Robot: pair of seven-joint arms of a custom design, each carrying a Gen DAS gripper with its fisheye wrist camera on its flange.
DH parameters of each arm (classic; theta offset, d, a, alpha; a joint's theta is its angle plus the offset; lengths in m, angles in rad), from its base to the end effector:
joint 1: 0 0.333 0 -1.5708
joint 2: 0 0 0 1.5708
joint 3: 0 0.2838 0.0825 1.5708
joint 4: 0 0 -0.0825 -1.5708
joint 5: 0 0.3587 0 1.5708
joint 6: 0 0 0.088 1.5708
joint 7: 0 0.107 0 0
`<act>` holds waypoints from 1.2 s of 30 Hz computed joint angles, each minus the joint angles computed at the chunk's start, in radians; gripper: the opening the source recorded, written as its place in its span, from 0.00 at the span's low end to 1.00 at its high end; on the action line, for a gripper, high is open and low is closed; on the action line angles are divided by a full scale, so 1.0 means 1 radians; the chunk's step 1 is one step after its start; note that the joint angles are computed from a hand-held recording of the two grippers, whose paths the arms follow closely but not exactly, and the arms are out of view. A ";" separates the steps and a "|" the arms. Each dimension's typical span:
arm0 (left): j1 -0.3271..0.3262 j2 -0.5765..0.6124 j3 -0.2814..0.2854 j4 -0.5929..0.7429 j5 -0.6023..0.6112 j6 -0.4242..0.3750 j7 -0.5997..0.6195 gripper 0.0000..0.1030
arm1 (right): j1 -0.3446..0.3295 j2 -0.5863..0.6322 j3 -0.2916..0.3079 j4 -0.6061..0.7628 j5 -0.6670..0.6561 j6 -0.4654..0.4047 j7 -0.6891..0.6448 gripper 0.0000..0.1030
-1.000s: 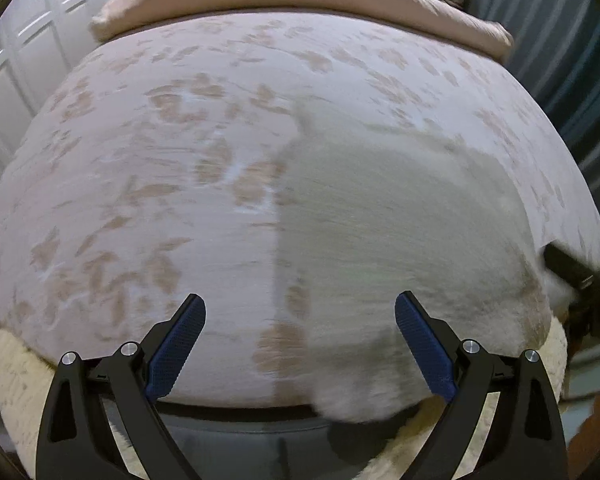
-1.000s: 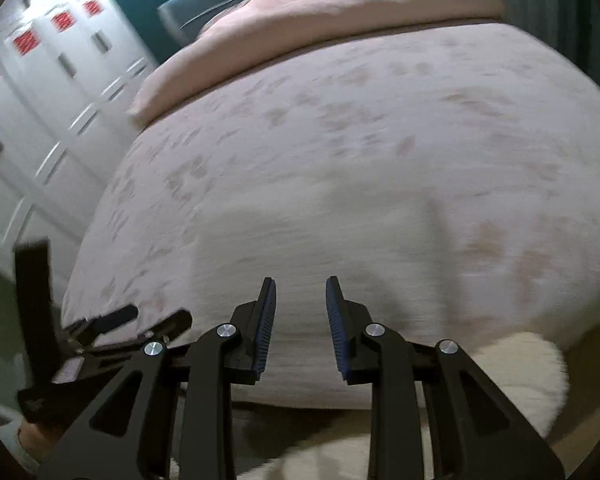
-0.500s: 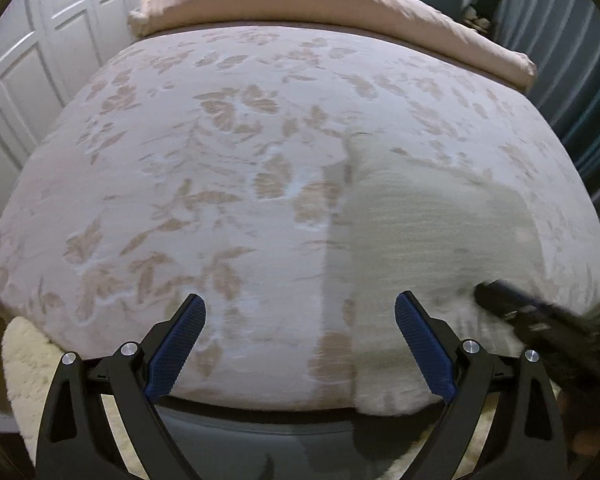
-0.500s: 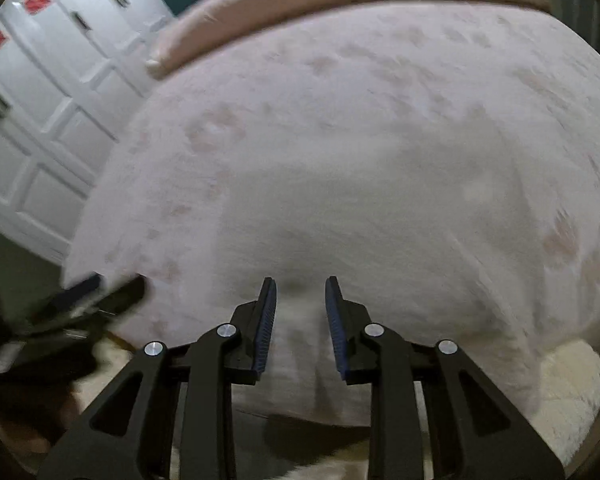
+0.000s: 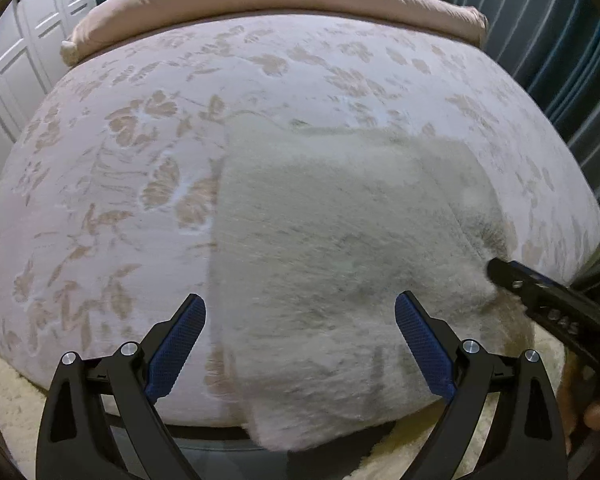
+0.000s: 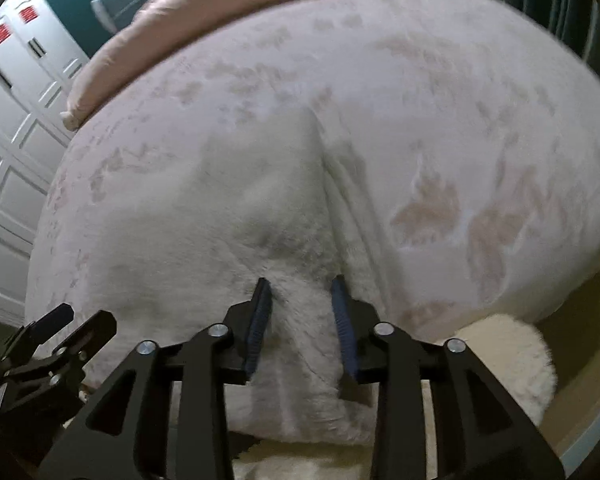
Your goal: Fold small clothes
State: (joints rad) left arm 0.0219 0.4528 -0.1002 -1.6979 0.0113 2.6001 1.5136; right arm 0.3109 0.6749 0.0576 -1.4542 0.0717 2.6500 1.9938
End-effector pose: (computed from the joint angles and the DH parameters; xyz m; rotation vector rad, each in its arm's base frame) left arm 0.6678 -0.0444 0.3677 -1.9871 2.0058 -0.5197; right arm 0.6748 0.2487 0.3344 -1.7300 1.9728 -0.1647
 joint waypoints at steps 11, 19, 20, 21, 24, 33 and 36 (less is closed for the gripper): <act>-0.053 0.040 0.031 0.039 0.106 -0.046 -0.083 0.91 | -0.038 -0.053 0.031 -0.088 0.037 0.196 -0.090 0.08; -0.082 0.053 0.049 0.042 0.176 -0.040 -0.129 0.94 | -0.017 0.046 -0.003 0.022 0.004 0.062 -0.056 0.09; -0.083 0.053 0.051 0.041 0.182 -0.038 -0.134 0.94 | -0.026 0.021 0.005 0.000 0.018 0.073 -0.054 0.09; -0.082 0.054 0.050 0.042 0.184 -0.038 -0.139 0.94 | -0.039 0.000 0.018 -0.024 0.034 0.087 -0.061 0.10; -0.084 0.060 0.051 0.048 0.194 -0.039 -0.152 0.94 | -0.031 -0.072 0.010 -0.111 0.038 0.126 -0.058 0.12; -0.088 0.065 0.052 0.049 0.216 -0.033 -0.169 0.95 | -0.055 -0.113 0.033 -0.219 0.085 0.161 -0.036 0.60; -0.089 0.065 0.052 0.050 0.218 -0.035 -0.175 0.95 | -0.110 -0.079 0.105 -0.190 0.163 0.140 -0.102 0.64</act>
